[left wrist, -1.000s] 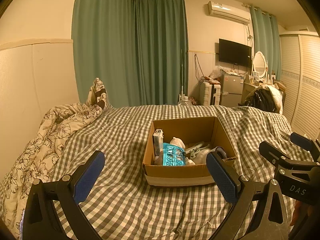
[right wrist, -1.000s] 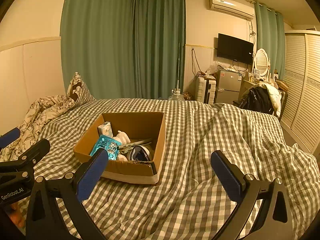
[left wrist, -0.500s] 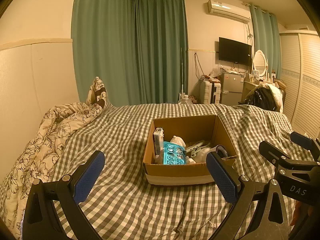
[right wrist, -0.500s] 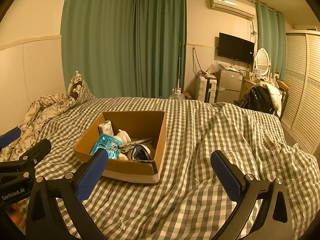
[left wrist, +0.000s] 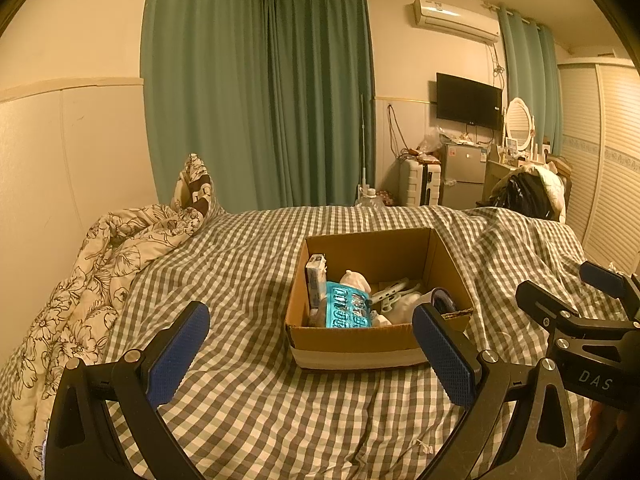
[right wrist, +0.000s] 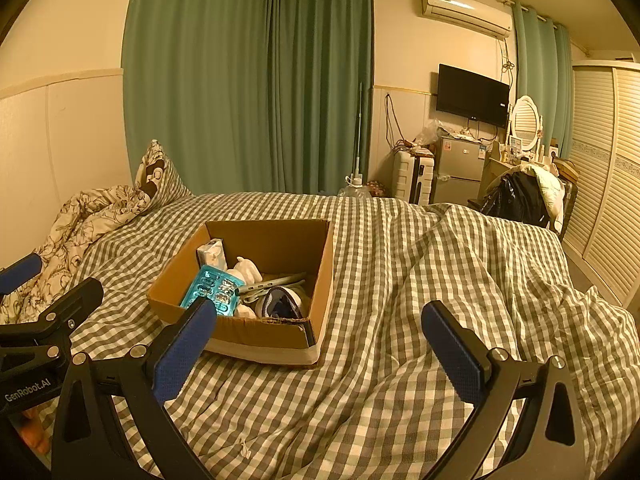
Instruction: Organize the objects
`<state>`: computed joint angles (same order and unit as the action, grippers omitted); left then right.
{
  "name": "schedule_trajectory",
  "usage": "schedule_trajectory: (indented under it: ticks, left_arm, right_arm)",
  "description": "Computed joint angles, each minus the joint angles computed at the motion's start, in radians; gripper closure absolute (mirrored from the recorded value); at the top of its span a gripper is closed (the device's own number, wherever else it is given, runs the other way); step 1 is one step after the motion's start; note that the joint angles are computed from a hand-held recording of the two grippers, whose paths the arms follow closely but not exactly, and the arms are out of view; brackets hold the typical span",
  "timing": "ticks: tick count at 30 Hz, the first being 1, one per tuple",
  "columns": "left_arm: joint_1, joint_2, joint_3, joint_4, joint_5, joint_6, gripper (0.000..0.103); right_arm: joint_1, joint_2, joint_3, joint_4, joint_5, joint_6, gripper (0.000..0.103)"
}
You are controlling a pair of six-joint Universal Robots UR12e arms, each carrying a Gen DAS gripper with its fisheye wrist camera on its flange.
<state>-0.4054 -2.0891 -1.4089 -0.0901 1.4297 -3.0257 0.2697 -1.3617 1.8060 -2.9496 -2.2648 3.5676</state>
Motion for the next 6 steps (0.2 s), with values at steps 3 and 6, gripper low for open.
schedule_trajectory:
  ticks: [3, 6]
  left_arm:
    - [-0.001, 0.0, 0.0, 0.003, 0.003, -0.004, 0.0]
    - [0.001, -0.001, 0.002, 0.003, 0.002, -0.009, 0.0]
  right_arm:
    - [0.0, 0.001, -0.001, 0.0, 0.001, 0.0, 0.0]
    - [0.0, 0.0, -0.001, 0.001, 0.001, 0.0, 0.0]
